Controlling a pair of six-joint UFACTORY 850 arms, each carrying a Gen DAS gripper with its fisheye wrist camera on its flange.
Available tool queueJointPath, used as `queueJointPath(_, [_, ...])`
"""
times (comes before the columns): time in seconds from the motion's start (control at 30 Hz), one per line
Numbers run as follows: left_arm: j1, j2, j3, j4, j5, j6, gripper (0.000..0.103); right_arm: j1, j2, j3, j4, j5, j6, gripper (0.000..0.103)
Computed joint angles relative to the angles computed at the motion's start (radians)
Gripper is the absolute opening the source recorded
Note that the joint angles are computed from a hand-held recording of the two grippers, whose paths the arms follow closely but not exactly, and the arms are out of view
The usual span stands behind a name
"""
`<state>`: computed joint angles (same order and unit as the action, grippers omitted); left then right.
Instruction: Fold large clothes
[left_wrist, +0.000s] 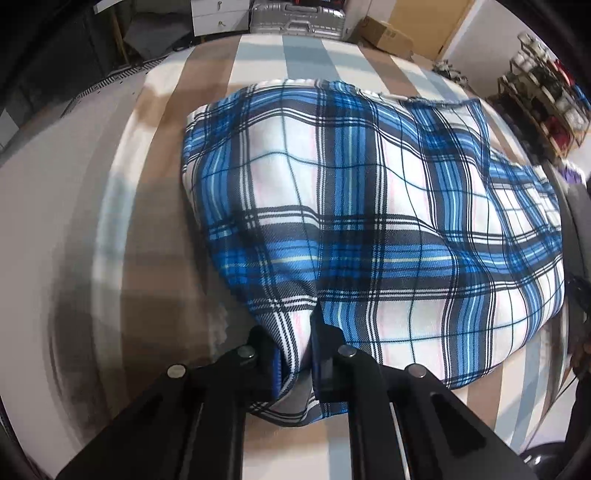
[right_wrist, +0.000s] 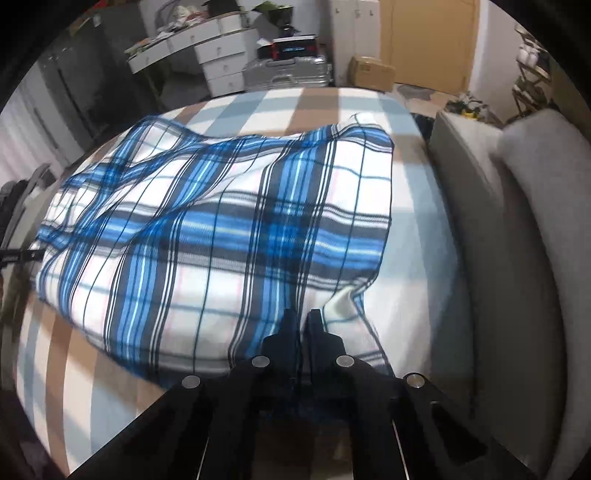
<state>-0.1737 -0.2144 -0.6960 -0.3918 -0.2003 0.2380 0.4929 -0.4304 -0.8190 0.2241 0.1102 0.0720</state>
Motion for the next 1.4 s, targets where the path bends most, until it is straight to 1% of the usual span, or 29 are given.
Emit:
queueJointPath(0.03, [-0.005, 0.036, 0.043, -0.026, 0.003, 0.04, 0.007, 0.012, 0.02, 0.027, -0.08, -0.006, 0.068, 0.001])
queueJointPath(0.07, [-0.006, 0.076, 0.089, -0.093, 0.0, 0.121, 0.007, 0.034, 0.051, 0.072, -0.184, -0.006, 0.168, 0.001])
queueJointPath(0.13, [0.005, 0.15, 0.171, -0.293, -0.03, 0.33, 0.007, 0.068, 0.114, 0.153, -0.282, 0.002, 0.258, 0.001])
queueJointPath(0.2, [0.023, 0.218, 0.236, -0.405, -0.081, 0.455, 0.009, 0.124, 0.182, 0.23, -0.212, -0.009, 0.192, 0.0])
queueJointPath(0.23, [0.03, 0.252, 0.263, -0.398, -0.097, 0.455, 0.012, 0.143, 0.205, 0.25, -0.115, -0.021, 0.096, 0.0])
queueJointPath(0.3, [0.045, 0.325, 0.303, -0.27, -0.088, 0.329, 0.019, 0.186, 0.285, 0.313, 0.053, -0.004, -0.078, 0.001])
queueJointPath(0.33, [0.052, 0.36, 0.309, -0.174, -0.082, 0.224, 0.02, 0.197, 0.312, 0.328, 0.086, 0.009, -0.105, 0.003])
queueJointPath(0.37, [0.065, 0.406, 0.316, -0.07, -0.084, 0.119, 0.026, 0.209, 0.358, 0.352, 0.09, 0.038, -0.091, 0.003])
queueJointPath(0.4, [0.08, 0.451, 0.323, 0.035, -0.076, 0.017, 0.034, 0.216, 0.4, 0.374, 0.061, 0.077, -0.035, 0.003])
queueJointPath(0.47, [0.1, 0.516, 0.313, 0.244, -0.044, -0.172, 0.045, 0.208, 0.463, 0.405, -0.089, 0.184, 0.168, 0.004])
queueJointPath(0.5, [0.094, 0.538, 0.303, 0.331, -0.037, -0.254, 0.058, 0.197, 0.471, 0.41, -0.17, 0.248, 0.272, 0.009])
queueJointPath(0.53, [0.086, 0.555, 0.293, 0.378, -0.028, -0.295, 0.064, 0.185, 0.464, 0.404, -0.241, 0.296, 0.36, 0.015])
queueJointPath(0.57, [0.076, 0.553, 0.273, 0.382, 0.001, -0.293, 0.069, 0.177, 0.448, 0.393, -0.282, 0.343, 0.417, 0.037])
queueJointPath(0.6, [0.06, 0.544, 0.252, 0.345, 0.034, -0.249, 0.07, 0.169, 0.418, 0.375, -0.313, 0.392, 0.464, 0.058])
queueJointPath(0.63, [0.04, 0.519, 0.235, 0.283, 0.025, -0.164, 0.071, 0.171, 0.378, 0.35, -0.33, 0.425, 0.494, 0.063])
queueJointPath(0.67, [0.002, 0.451, 0.183, 0.233, 0.047, -0.066, 0.071, 0.163, 0.338, 0.324, -0.389, 0.462, 0.562, 0.063])
queueJointPath(0.73, [-0.055, 0.331, 0.103, 0.231, 0.023, 0.007, 0.071, 0.15, 0.276, 0.278, -0.499, 0.491, 0.697, 0.063])
queueJointPath(0.77, [-0.081, 0.247, 0.051, 0.292, 0.035, -0.008, 0.071, 0.147, 0.251, 0.265, -0.53, 0.521, 0.743, 0.063])
queueJointPath(0.83, [-0.106, 0.12, -0.025, 0.5, 0.043, -0.144, 0.071, 0.151, 0.213, 0.254, -0.564, 0.587, 0.795, 0.064])
queueJointPath(0.87, [-0.118, 0.052, -0.067, 0.562, 0.027, -0.193, 0.065, 0.153, 0.19, 0.245, -0.579, 0.606, 0.815, 0.064])
queueJointPath(0.9, [-0.125, -0.016, -0.111, 0.611, -0.005, -0.23, 0.034, 0.155, 0.169, 0.236, -0.617, 0.614, 0.854, 0.064])
queueJointPath(0.97, [-0.127, -0.111, -0.179, 0.763, -0.077, -0.361, 0.002, 0.155, 0.139, 0.229, -0.666, 0.627, 0.89, 0.064])
queueJointPath(1.0, [-0.118, -0.152, -0.211, 0.784, -0.087, -0.376, 0.002, 0.159, 0.136, 0.234, -0.674, 0.623, 0.898, 0.064])
queueJointPath(1.07, [-0.082, -0.201, -0.255, 0.702, -0.101, -0.321, 0.0, 0.158, 0.132, 0.241, -0.686, 0.633, 0.905, 0.064])
queueJointPath(1.1, [-0.067, -0.2, -0.257, 0.599, -0.081, -0.232, 0.0, 0.158, 0.136, 0.247, -0.685, 0.632, 0.907, 0.064])
queueJointPath(1.17, [-0.04, -0.195, -0.258, 0.46, -0.095, -0.078, 0.0, 0.147, 0.132, 0.247, -0.699, 0.639, 0.929, 0.064])
queueJointPath(1.23, [-0.021, -0.188, -0.251, 0.427, -0.104, -0.034, 0.0, 0.133, 0.128, 0.251, -0.704, 0.674, 0.955, 0.064])
queueJointPath(1.33, [-0.011, -0.154, -0.217, 0.422, -0.059, 0.003, 0.0, 0.12, 0.132, 0.267, -0.694, 0.706, 0.958, 0.064])
queueJointPath(1.4, [-0.003, -0.112, -0.182, 0.248, -0.026, 0.169, 0.0, 0.111, 0.11, 0.251, -0.694, 0.727, 0.966, 0.064])
